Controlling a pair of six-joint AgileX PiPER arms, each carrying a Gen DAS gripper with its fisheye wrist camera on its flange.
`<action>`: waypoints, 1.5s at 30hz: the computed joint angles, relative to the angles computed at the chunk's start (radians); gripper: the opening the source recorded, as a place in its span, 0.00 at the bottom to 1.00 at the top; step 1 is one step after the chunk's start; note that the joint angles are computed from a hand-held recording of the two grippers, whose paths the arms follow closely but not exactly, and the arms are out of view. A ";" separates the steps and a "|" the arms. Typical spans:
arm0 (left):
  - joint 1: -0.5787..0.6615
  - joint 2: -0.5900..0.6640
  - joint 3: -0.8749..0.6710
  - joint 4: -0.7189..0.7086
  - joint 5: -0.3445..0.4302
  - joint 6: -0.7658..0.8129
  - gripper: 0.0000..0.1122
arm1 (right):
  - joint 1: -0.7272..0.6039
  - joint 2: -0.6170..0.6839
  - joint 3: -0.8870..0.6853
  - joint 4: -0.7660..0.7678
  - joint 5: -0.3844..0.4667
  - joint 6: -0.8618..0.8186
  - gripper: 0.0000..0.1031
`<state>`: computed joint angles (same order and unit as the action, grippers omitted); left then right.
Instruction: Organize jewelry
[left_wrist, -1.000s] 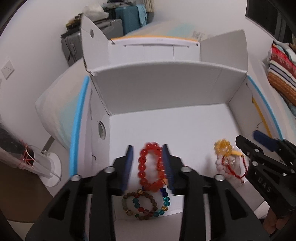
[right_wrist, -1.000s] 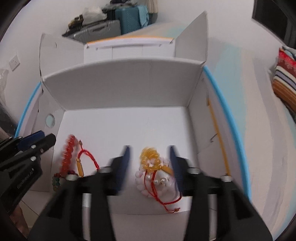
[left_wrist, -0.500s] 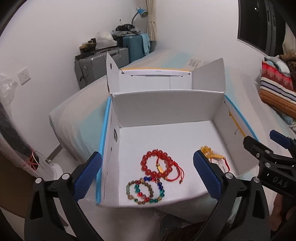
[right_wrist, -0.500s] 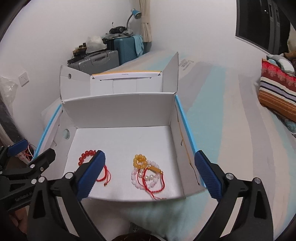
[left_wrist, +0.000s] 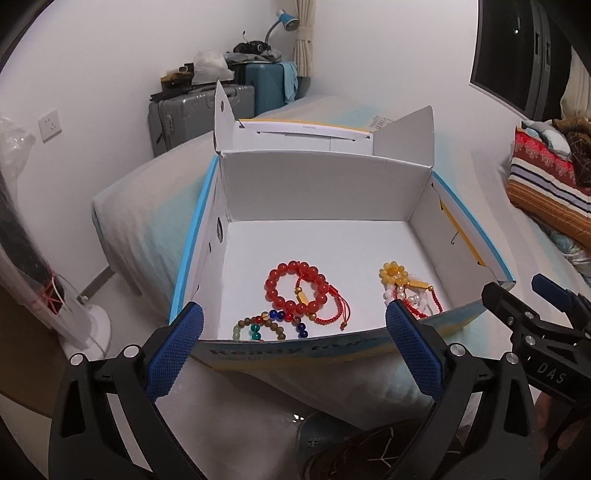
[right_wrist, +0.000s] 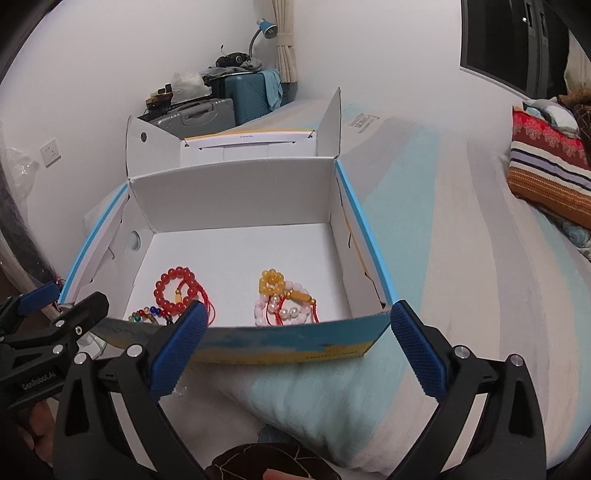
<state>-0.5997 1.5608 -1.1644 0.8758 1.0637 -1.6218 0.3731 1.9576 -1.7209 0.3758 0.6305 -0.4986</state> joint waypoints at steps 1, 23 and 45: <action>-0.003 0.002 0.000 0.001 0.002 -0.002 0.87 | -0.001 0.000 0.004 0.004 0.000 -0.004 0.92; -0.026 0.035 -0.020 0.011 0.032 0.008 0.87 | -0.004 0.010 0.014 -0.029 -0.010 0.019 0.92; -0.021 0.045 -0.030 -0.012 0.020 0.020 0.87 | -0.013 0.014 0.013 -0.029 -0.005 0.017 0.92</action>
